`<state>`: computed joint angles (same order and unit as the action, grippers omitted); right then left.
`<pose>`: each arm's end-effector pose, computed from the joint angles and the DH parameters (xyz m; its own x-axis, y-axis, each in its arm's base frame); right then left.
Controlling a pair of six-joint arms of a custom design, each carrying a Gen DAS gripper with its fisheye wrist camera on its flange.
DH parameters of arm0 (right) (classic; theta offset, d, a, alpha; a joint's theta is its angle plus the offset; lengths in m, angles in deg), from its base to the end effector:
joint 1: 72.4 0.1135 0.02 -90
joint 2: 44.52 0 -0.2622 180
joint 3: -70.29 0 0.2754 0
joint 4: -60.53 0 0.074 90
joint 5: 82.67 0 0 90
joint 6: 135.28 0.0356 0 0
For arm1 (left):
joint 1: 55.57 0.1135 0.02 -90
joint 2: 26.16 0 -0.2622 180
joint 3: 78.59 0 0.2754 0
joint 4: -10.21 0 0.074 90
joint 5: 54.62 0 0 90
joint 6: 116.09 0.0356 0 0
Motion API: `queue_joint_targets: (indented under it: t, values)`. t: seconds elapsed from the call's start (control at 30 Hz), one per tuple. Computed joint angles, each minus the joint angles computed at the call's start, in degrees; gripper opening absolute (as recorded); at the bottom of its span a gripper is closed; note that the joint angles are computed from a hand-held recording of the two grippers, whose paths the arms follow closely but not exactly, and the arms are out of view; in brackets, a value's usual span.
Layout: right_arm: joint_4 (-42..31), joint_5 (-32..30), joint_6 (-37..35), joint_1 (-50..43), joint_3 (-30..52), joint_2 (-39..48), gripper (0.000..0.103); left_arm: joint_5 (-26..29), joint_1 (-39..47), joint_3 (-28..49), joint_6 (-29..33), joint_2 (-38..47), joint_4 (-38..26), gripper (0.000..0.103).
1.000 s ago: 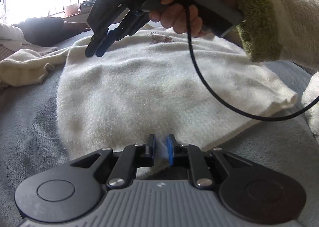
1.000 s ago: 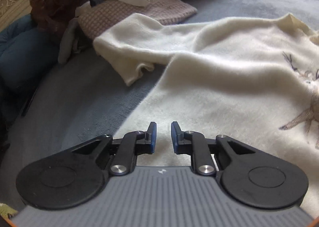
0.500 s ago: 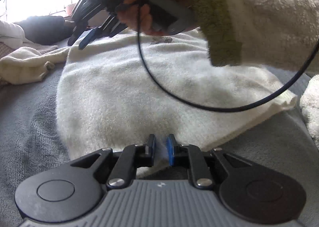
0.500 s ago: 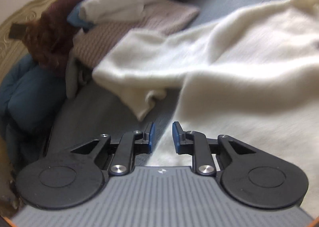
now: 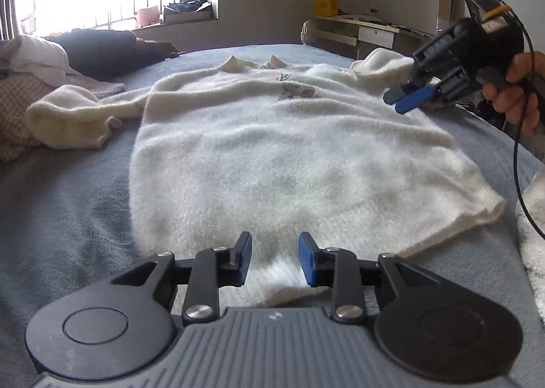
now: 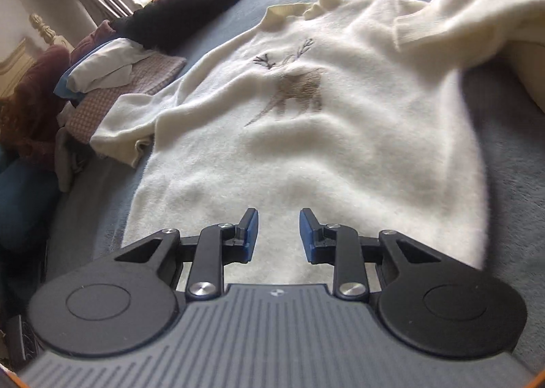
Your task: Fold clothes
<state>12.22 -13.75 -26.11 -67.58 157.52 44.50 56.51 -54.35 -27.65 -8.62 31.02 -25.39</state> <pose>0.3572 0.0430 0.2848 -0.8233 0.2381 -0.5153 -0.0402 0.8811 0.4713 0.2317 -0.0079 0.2324 -0.5615 0.2681 -0.7828 0.4374 0.8993 -0.0057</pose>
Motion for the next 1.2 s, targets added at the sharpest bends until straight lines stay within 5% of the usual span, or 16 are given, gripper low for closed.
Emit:
queue_joint_targets:
  t: [0.13,0.33,0.43,0.53,0.57,0.67,0.8,0.93,1.07,1.2]
  values:
    - [-0.45,1.25,-4.09,4.6,2.07,2.75,0.026,-4.83,-3.93,4.34,0.68,3.53,-0.62,0.033]
    - [1.35,0.54,-10.18,16.73,17.8,19.04,0.025,-17.79,-8.73,7.31,-0.76,10.88,-3.12,0.034]
    - [-0.92,1.44,-11.49,19.62,30.47,30.9,0.024,-18.53,-8.72,4.27,0.3,8.06,-1.96,0.034]
    - [-4.53,2.2,-11.05,19.04,47.72,44.08,0.01,-17.06,-7.51,3.34,0.43,7.54,-1.68,0.034]
    - [-5.38,1.67,-8.59,17.94,53.37,47.74,0.0,-16.11,-6.87,3.38,0.61,7.72,-1.7,0.034]
    - [-6.86,-0.01,1.63,14.3,66.61,55.56,0.0,-13.29,-5.01,3.71,1.04,8.55,-1.73,0.034]
    - [1.31,-1.05,4.65,10.28,53.7,46.64,0.008,-10.11,-3.01,3.39,1.41,8.31,-1.49,0.034]
    - [8.48,-4.0,4.94,5.87,30.28,29.61,0.01,-6.34,0.13,4.55,1.41,6.91,-2.8,0.035]
    - [2.59,-0.65,-2.8,1.59,16.53,16.36,0.013,-3.27,1.17,7.52,1.73,7.65,-3.37,0.035]
    - [-5.31,2.49,-11.4,-1.3,14.21,13.87,0.014,-3.2,-5.76,12.35,2.8,12.68,-2.77,0.035]
